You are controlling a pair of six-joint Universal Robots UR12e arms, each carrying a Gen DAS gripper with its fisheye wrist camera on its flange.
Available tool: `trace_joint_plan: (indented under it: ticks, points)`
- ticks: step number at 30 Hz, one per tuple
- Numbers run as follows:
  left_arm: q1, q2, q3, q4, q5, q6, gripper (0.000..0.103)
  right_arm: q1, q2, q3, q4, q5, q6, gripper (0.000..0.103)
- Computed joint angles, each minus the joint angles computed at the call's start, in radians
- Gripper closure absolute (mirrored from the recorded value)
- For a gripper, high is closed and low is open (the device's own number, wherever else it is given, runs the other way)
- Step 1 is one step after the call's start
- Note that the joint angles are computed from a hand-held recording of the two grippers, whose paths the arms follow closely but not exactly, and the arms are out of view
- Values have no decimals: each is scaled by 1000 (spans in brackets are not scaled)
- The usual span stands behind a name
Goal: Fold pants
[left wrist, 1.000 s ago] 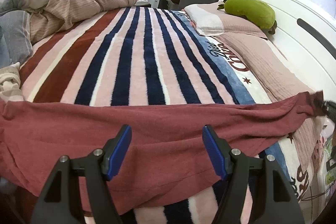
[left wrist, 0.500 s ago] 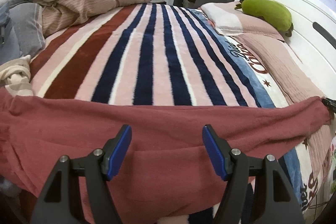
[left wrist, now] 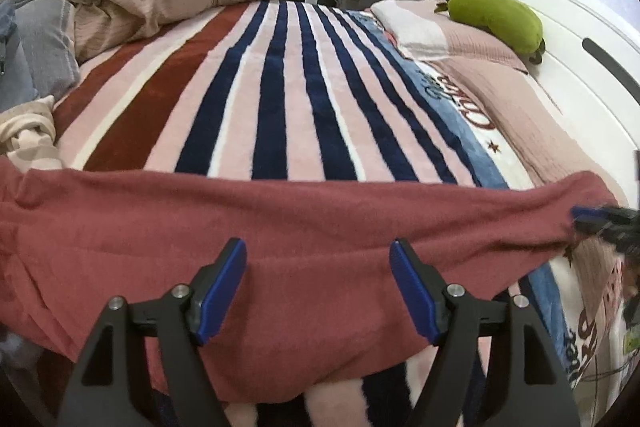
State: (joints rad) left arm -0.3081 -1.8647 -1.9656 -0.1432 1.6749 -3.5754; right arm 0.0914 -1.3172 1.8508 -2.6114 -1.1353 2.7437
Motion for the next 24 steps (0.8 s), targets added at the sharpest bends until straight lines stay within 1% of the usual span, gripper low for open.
trace_joint_plan:
  ticks: [1, 3, 4, 5, 8, 9, 10, 11, 12, 13, 14, 15, 16, 17, 19, 20, 22, 24]
  points:
    - [2, 1, -2, -5, -5, 0, 32, 7, 9, 3, 13, 4, -9, 74]
    - [5, 3, -6, -12, -17, 2, 32, 18, 36, -9, 47, 29, -22, 77]
    - [7, 3, -6, -17, -22, 2, 32, 21, 39, -5, 46, 42, -22, 77]
    - [7, 4, -8, -18, -24, 2, 32, 21, 41, 3, 42, 70, -41, 76]
    - [10, 4, -11, -13, -38, 6, 32, 24, 44, 20, 12, 115, -97, 76]
    - [11, 4, -11, -10, -43, 4, 32, 28, 45, 24, 12, 109, -110, 76]
    - [12, 4, -12, -10, -48, 1, 32, 36, 43, 25, 15, 82, -109, 76]
    - [11, 4, -12, -11, -47, 0, 32, 43, 47, 24, 17, 35, -71, 76]
    - [11, 5, -13, -12, -46, 0, 32, 46, 53, 19, 25, 30, -39, 75]
    - [11, 6, -13, -11, -44, 0, 32, 37, 55, 21, 33, 55, -2, 75]
    - [10, 6, -14, -8, -43, 0, 32, 26, 57, 29, 15, 79, 46, 75]
    - [11, 6, -14, -4, -43, -2, 32, 18, 57, 39, -18, 84, 93, 72]
    - [11, 6, -15, -2, -44, -3, 32, 8, 56, 57, -79, 85, 158, 69]
    - [11, 6, -15, -1, -44, -4, 32, 3, 55, 71, -129, 77, 203, 67]
    - [10, 6, -14, -5, -40, -5, 32, -3, 57, 94, -237, 44, 284, 54]
    - [11, 6, -14, -4, -39, -8, 32, 0, 60, 102, -285, 9, 326, 52]
    - [11, 6, -14, -1, -43, -11, 32, 4, 71, 101, -314, -22, 385, 52]
    - [10, 7, -14, -2, -39, -7, 32, 16, 81, 99, -353, -62, 416, 52]
